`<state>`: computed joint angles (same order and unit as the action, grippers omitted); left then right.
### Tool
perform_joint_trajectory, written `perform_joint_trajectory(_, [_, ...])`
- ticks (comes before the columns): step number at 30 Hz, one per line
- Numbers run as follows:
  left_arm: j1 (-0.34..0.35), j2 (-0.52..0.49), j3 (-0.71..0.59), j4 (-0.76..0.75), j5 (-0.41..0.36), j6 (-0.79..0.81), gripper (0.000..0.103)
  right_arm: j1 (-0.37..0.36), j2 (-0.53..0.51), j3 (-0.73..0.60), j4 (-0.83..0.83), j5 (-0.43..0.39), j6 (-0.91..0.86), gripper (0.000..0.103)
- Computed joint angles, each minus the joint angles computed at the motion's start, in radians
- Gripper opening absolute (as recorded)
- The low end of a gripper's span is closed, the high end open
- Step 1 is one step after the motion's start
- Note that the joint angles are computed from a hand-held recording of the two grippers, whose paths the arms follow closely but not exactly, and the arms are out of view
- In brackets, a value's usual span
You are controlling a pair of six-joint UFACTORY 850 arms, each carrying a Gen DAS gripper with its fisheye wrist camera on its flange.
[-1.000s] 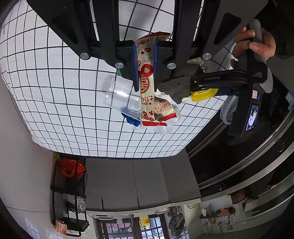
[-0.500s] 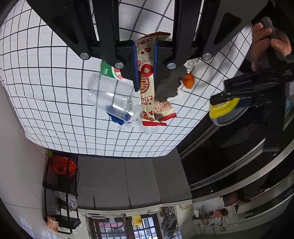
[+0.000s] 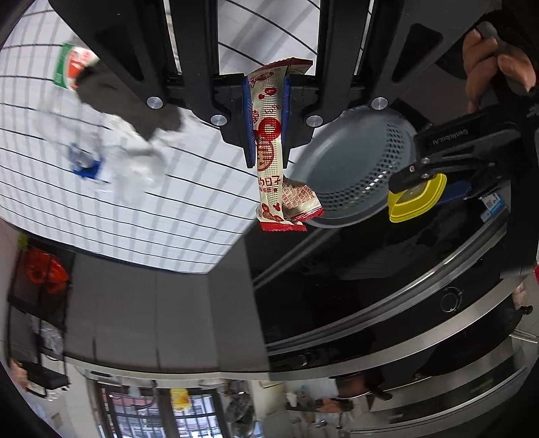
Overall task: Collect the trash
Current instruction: 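Carry lid and wrapper over the grey basket and open both grippers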
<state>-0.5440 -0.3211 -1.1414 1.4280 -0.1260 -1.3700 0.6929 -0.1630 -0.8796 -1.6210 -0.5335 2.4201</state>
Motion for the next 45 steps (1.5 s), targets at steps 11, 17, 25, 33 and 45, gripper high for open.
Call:
perform_joint_trajectory(11, [0.077, -0.112, -0.104, -0.467, -0.012, 0.415, 0.075, -0.079, -0.229, -0.259, 0.069, 0.171, -0.175, 0.013])
perform_joint_trajectory(17, [0.090, -0.175, -0.173, -0.697, -0.064, 0.630, 0.075, -0.107, -0.308, -0.342, 0.178, 0.238, -0.308, 0.013])
perform_joint_trajectory(25, [0.110, -0.218, -0.223, -0.944, -0.120, 0.855, 0.075, -0.131, -0.387, -0.441, 0.353, 0.306, -0.502, 0.013])
perform_joint_trajectory(33, [0.126, -0.226, -0.235, -1.012, -0.134, 0.899, 0.077, -0.138, -0.413, -0.466, 0.323, 0.325, -0.483, 0.015])
perform_joint_trajectory(45, [0.132, -0.221, -0.231, -1.012, -0.122, 0.883, 0.086, -0.125, -0.393, -0.445, 0.202, 0.283, -0.360, 0.055])
